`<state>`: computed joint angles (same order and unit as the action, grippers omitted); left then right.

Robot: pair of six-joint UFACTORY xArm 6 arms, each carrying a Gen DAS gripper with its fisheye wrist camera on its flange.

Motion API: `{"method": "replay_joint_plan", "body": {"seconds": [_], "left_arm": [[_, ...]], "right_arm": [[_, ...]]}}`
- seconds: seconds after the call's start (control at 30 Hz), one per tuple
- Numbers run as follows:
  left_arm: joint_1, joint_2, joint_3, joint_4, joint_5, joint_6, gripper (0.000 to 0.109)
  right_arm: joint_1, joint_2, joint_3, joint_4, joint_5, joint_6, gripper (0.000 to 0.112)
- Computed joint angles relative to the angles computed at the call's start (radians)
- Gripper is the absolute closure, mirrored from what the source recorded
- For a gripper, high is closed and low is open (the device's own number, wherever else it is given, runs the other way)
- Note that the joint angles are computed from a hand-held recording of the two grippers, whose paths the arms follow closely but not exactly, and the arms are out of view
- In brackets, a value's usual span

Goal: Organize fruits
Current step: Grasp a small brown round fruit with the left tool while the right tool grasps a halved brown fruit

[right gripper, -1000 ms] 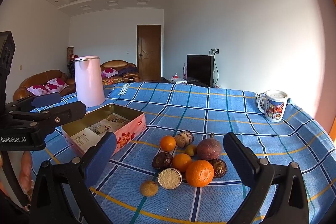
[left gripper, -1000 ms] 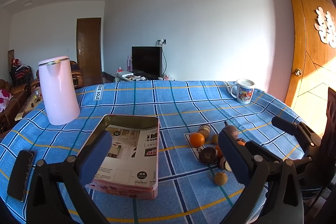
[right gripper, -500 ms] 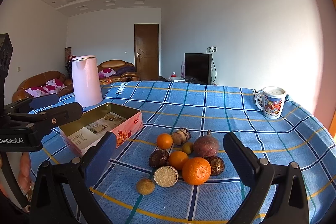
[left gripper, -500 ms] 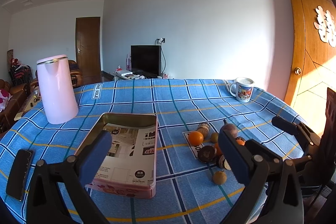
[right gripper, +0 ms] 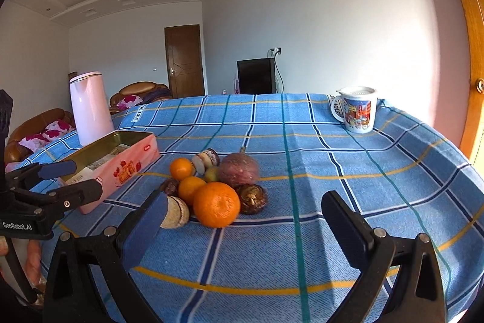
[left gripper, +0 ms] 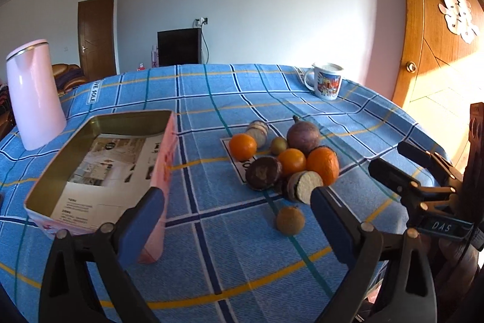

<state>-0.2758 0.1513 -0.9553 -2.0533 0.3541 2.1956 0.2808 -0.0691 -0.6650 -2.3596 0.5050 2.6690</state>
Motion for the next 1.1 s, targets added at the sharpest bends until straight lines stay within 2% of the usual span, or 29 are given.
{"method": "replay_joint_plan", "body": {"seconds": [0.07,0.17,0.23,0.33,0.43,0.47,0.5,0.53,0.63,0.77,0.93,1.1], "left_arm": [[-0.02,0.021,-0.011,0.023,-0.009,-0.016,0.02],[-0.04,0.044,-0.015,0.142,0.006,-0.122,0.031],[-0.056,0.064,-0.023,0.214,0.01,-0.188,0.032],[-0.07,0.09,-0.032,0.324,0.015,-0.28,0.046],[-0.068,0.097,-0.034,0.337,0.026,-0.28,0.056],[-0.061,0.095,-0.032,0.341,0.036,-0.288,0.063],[-0.05,0.094,-0.03,0.364,0.058,-0.312,0.075],[-0.038,0.095,-0.03,0.387,0.08,-0.332,0.081],[-0.016,0.095,-0.031,0.386,0.097,-0.336,0.081],[0.011,0.07,-0.018,0.31,0.107,-0.265,0.081],[0.055,0.029,-0.003,0.186,0.116,-0.149,0.081],[0.082,0.029,-0.006,0.167,0.136,-0.135,0.081]], "right_arm": [[-0.018,0.01,0.008,-0.009,0.0,0.021,0.011],[-0.036,0.031,-0.002,-0.073,-0.028,0.09,0.012],[-0.038,0.04,-0.009,-0.118,-0.041,0.132,0.017],[-0.04,0.053,-0.03,-0.182,-0.071,0.189,0.027],[-0.033,0.062,-0.047,-0.211,-0.081,0.213,0.029],[-0.025,0.065,-0.053,-0.212,-0.08,0.203,0.029],[-0.016,0.068,-0.058,-0.21,-0.078,0.187,0.033],[-0.006,0.07,-0.064,-0.201,-0.077,0.162,0.035],[0.018,0.084,-0.087,-0.151,-0.069,0.054,0.044],[0.04,0.119,-0.136,-0.129,-0.093,-0.043,0.055],[0.056,0.163,-0.189,-0.062,-0.136,-0.2,0.056],[0.068,0.193,-0.222,0.023,-0.16,-0.346,0.056]]}}
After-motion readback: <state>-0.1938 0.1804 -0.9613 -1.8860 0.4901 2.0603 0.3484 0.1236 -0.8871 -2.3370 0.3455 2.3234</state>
